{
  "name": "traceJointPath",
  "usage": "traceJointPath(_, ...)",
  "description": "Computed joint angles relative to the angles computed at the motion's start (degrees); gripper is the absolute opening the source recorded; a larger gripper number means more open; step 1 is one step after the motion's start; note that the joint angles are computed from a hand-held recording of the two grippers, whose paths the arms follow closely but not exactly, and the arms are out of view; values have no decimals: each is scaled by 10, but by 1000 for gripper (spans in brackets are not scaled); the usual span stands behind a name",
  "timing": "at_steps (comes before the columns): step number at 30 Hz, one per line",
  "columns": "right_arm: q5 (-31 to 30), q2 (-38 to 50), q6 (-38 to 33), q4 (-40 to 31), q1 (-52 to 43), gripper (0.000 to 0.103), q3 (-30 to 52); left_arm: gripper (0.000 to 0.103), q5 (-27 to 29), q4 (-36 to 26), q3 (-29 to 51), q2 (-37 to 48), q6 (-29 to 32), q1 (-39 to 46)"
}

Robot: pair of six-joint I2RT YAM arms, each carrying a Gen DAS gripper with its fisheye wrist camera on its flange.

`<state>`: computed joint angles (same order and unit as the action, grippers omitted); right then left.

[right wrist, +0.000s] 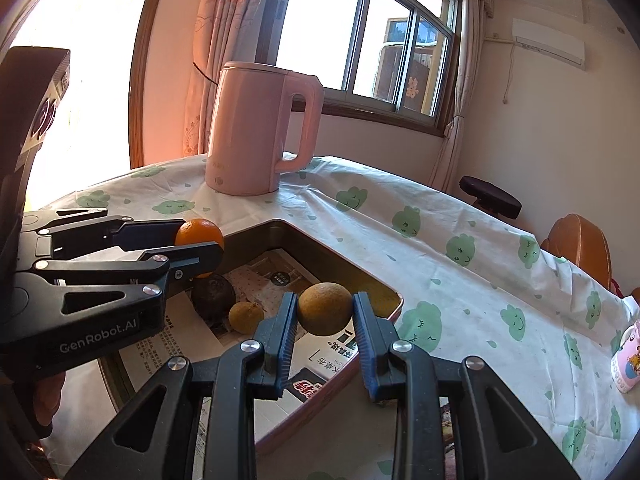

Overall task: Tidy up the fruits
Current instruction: 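Open both tools to release the orange and kiwi into the tin box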

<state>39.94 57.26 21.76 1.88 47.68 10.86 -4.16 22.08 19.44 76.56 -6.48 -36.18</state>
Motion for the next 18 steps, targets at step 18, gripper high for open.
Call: traceJointPath(18,-38,81,-3,18,-27,37,22,53,-41,8,-4,11,0,-22)
